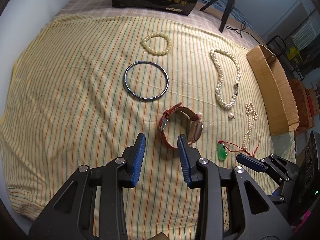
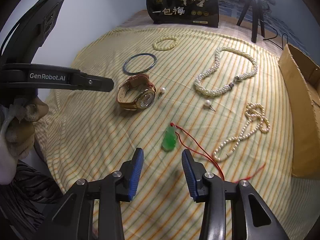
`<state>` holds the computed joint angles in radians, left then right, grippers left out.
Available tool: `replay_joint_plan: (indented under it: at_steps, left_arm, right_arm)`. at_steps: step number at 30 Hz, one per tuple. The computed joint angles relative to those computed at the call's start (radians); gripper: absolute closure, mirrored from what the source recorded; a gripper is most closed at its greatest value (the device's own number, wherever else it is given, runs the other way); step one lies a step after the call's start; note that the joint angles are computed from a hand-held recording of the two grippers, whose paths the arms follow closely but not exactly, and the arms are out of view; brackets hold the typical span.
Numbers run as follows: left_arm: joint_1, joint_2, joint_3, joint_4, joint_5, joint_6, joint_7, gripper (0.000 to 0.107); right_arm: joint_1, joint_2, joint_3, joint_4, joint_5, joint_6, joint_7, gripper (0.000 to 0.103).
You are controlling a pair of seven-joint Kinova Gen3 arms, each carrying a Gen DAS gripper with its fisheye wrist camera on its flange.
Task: Organize jewelry
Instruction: 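Close the right gripper on the green jade pendant while the left gripper grasps the brown watch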
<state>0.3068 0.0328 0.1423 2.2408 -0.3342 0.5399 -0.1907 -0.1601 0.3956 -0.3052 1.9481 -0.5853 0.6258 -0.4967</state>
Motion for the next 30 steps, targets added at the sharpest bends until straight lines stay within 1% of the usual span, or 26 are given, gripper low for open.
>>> replay_joint_plan:
  at_steps: [4,7,11,15,16,17,18,21,22,24,26,30]
  left_arm:
    - [-0.023,0.009,-0.014,0.013,0.050,-0.036,-0.055,0.077]
    - [-0.032,0.020,-0.022,0.016,0.071,-0.053,-0.085,0.078]
    - [-0.045,0.042,-0.036,0.014,0.104,-0.072,-0.135,0.078]
    - [-0.047,0.063,-0.049,0.009,0.126,-0.079,-0.169,0.078]
    - [-0.048,0.071,-0.051,0.007,0.131,-0.081,-0.179,0.080]
    - [-0.047,0.079,-0.054,0.005,0.136,-0.081,-0.188,0.085]
    - [-0.047,0.086,-0.057,0.003,0.142,-0.081,-0.198,0.086]
    - [-0.030,0.099,-0.068,-0.001,0.129,-0.081,-0.193,0.090]
    - [-0.025,0.100,-0.070,-0.002,0.127,-0.082,-0.194,0.094]
    - [-0.017,0.102,-0.074,-0.008,0.120,-0.080,-0.194,0.099]
    - [0.013,0.108,-0.085,-0.017,0.074,-0.063,-0.146,0.102]
    - [0.026,0.095,-0.091,-0.010,0.036,-0.060,-0.099,0.103]
  right_arm:
    - [-0.034,0.013,0.006,-0.011,0.017,-0.024,-0.042,0.064]
    - [-0.066,0.023,0.014,-0.019,0.053,-0.046,-0.091,0.065]
    - [-0.079,0.026,0.002,-0.017,0.087,-0.073,-0.125,0.065]
    - [-0.110,0.014,0.002,0.002,0.142,-0.122,-0.162,0.071]
    - [-0.119,0.011,0.004,0.008,0.159,-0.137,-0.173,0.073]
    - [-0.122,0.008,0.001,0.015,0.172,-0.149,-0.179,0.074]
    - [-0.125,0.006,0.000,0.018,0.184,-0.157,-0.187,0.076]
    - [-0.113,0.004,-0.014,0.022,0.205,-0.162,-0.192,0.085]
    - [-0.109,0.005,-0.016,0.019,0.207,-0.154,-0.197,0.087]
    - [-0.090,0.009,-0.028,0.016,0.199,-0.146,-0.191,0.087]
    - [-0.076,0.011,-0.037,0.014,0.188,-0.140,-0.184,0.087]
    - [-0.063,0.009,-0.044,0.017,0.171,-0.138,-0.173,0.087]
